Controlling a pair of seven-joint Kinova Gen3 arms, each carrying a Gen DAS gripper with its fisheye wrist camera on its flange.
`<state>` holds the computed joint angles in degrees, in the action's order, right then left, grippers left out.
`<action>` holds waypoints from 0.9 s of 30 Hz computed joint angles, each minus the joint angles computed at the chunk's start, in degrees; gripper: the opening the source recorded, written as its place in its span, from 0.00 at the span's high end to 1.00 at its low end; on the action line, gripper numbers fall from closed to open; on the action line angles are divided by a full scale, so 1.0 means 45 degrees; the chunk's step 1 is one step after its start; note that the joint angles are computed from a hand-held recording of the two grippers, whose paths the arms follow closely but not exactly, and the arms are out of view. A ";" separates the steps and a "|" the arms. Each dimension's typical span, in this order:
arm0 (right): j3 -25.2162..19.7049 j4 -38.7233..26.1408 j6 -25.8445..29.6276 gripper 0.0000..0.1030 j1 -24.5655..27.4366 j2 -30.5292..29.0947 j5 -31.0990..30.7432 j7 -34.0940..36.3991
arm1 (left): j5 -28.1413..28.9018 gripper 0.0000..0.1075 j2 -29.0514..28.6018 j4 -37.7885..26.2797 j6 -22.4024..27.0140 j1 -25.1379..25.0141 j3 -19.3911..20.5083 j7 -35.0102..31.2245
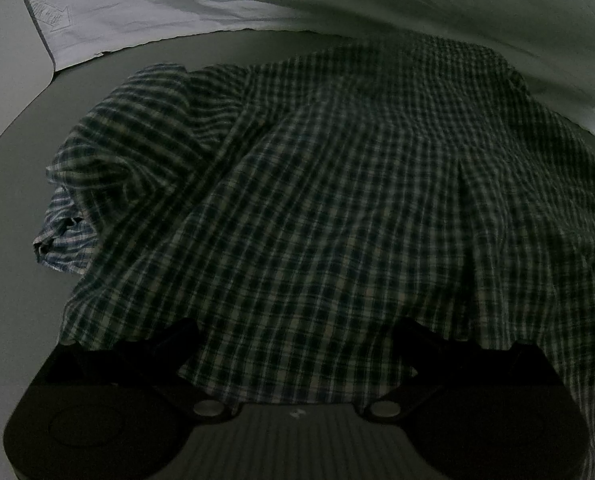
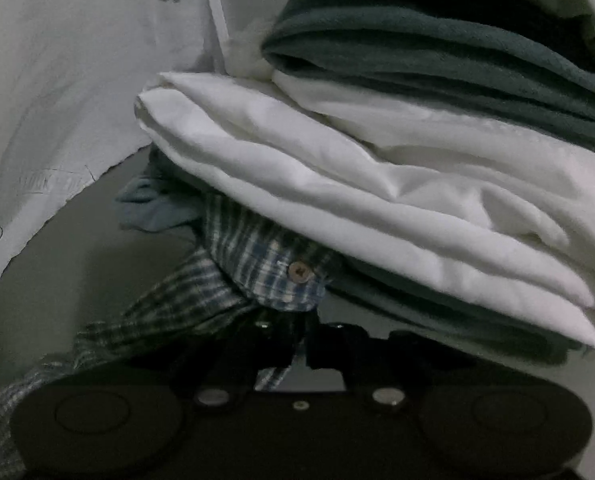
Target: Fold clothes
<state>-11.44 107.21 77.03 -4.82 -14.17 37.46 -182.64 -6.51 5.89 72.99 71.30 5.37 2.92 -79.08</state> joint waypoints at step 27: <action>-0.5896 -0.2358 0.0498 0.00 -0.8172 0.4260 0.2707 -0.3008 | 0.5503 0.05 -0.2724 0.1364 0.0752 -0.4276 -0.3400 -0.5888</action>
